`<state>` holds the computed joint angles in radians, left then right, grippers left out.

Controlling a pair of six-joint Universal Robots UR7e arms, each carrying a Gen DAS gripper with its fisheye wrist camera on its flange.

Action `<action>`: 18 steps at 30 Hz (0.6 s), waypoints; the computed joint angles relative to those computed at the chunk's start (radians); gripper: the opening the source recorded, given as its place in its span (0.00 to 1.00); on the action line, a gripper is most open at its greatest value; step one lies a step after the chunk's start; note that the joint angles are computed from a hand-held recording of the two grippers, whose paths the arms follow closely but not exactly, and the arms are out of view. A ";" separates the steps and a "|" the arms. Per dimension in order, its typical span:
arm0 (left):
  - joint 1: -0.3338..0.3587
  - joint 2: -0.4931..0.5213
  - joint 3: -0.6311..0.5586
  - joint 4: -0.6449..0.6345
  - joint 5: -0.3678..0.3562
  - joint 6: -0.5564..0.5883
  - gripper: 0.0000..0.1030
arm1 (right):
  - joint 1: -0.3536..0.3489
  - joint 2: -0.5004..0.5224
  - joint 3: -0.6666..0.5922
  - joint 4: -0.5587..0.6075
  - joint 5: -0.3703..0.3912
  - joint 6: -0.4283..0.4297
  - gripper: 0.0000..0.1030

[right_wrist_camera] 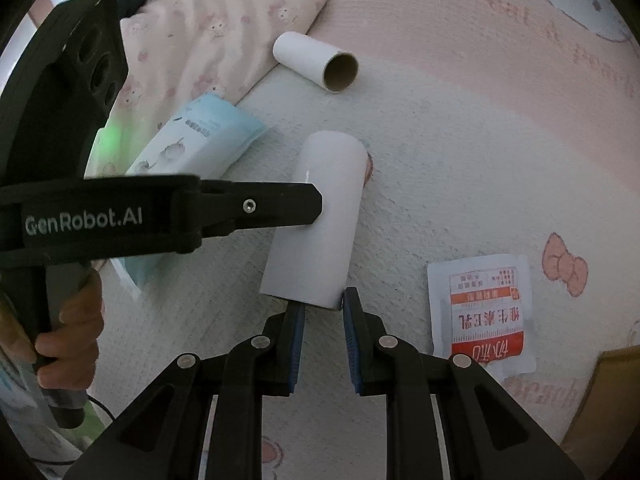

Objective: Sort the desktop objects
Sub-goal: 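Lift the white roll and rotate it upright with both grippers, then carry the upright white roll with both grippers to the cardboard box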

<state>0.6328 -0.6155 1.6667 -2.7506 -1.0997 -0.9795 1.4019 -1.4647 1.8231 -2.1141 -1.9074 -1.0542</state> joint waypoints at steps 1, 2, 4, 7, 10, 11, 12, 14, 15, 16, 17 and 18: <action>0.002 -0.001 0.001 -0.001 -0.006 -0.003 0.32 | -0.003 0.000 -0.009 0.013 0.000 0.007 0.15; 0.004 -0.002 0.000 0.000 -0.014 -0.009 0.32 | -0.005 0.000 -0.015 0.021 -0.001 0.010 0.15; 0.008 -0.006 0.001 0.005 -0.025 -0.018 0.35 | -0.006 0.002 -0.034 0.048 -0.001 0.017 0.15; 0.005 -0.012 0.002 0.016 -0.014 -0.005 0.43 | -0.015 -0.003 -0.062 0.079 0.020 0.017 0.16; 0.008 -0.017 0.003 0.022 0.001 -0.005 0.44 | -0.017 -0.014 -0.065 0.063 0.035 0.023 0.24; 0.012 -0.019 0.004 0.018 0.000 -0.009 0.44 | -0.018 -0.013 -0.071 0.062 0.043 0.028 0.33; 0.017 -0.019 0.007 0.008 -0.005 -0.017 0.44 | -0.016 -0.012 -0.079 0.067 0.054 0.037 0.38; 0.028 -0.019 0.014 -0.026 -0.022 -0.031 0.44 | -0.023 -0.008 -0.091 0.061 0.086 0.051 0.54; 0.035 -0.018 0.018 -0.049 -0.036 -0.040 0.44 | -0.015 0.001 -0.096 0.053 0.096 0.067 0.55; 0.040 -0.016 0.019 -0.062 -0.051 -0.043 0.45 | -0.014 0.015 -0.104 0.053 0.105 0.077 0.55; 0.045 -0.013 0.017 -0.072 -0.065 -0.042 0.45 | -0.020 0.013 -0.122 0.078 0.106 0.074 0.55; 0.048 -0.008 0.013 -0.076 -0.073 -0.041 0.46 | -0.016 0.023 -0.123 0.076 0.096 0.078 0.55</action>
